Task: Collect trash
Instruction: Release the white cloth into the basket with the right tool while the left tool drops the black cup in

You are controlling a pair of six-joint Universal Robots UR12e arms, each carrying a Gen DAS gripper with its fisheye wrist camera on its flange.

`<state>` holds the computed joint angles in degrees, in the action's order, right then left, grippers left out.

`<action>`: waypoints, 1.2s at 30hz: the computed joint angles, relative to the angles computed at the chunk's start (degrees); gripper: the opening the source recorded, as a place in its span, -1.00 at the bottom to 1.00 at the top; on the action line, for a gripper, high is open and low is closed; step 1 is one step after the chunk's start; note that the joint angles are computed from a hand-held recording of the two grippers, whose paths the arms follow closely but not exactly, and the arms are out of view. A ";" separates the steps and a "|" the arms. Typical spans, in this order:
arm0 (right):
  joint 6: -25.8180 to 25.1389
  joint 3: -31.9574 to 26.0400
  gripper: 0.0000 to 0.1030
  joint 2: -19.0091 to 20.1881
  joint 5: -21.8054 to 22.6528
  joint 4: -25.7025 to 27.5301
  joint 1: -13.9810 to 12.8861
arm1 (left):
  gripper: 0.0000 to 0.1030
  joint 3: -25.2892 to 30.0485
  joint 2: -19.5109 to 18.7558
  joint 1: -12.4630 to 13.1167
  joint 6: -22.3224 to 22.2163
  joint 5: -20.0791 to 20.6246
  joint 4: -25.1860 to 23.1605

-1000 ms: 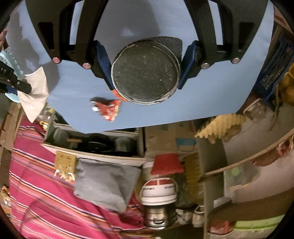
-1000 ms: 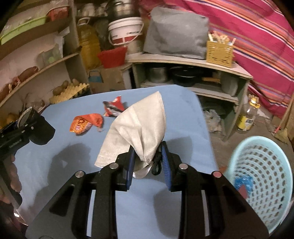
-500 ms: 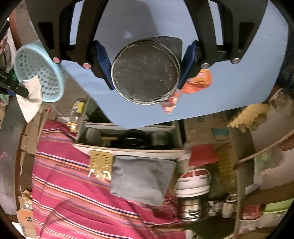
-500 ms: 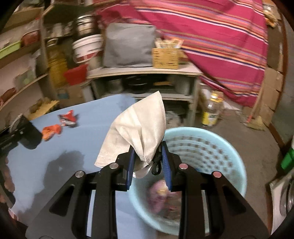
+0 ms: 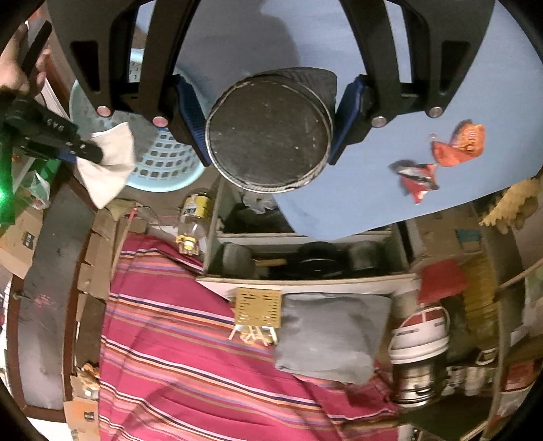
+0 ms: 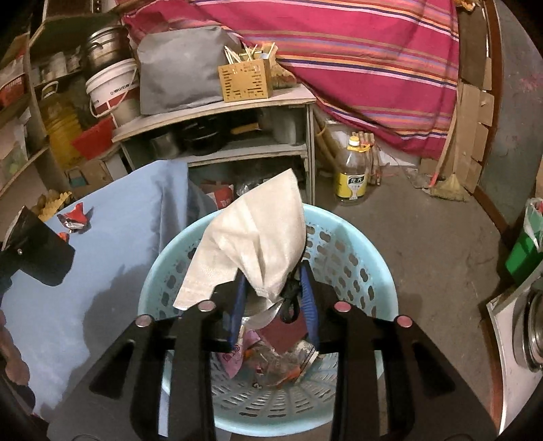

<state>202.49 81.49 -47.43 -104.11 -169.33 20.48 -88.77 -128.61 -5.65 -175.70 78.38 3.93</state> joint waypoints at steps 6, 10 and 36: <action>1.01 -0.36 0.21 0.26 -0.53 0.31 0.00 | 0.29 1.21 -0.73 -0.99 0.29 -0.58 -1.18; 3.24 -0.20 0.55 0.08 -3.81 1.11 0.11 | 0.29 2.09 -1.27 -1.72 0.81 -1.34 -2.51; 11.00 4.95 0.76 -2.76 -8.17 -0.32 -1.29 | 0.35 10.19 -5.94 -6.11 2.39 -3.97 -13.07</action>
<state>213.49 86.45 -50.19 -112.28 -169.66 19.19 -78.58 -134.55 -11.76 -173.30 74.41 -9.13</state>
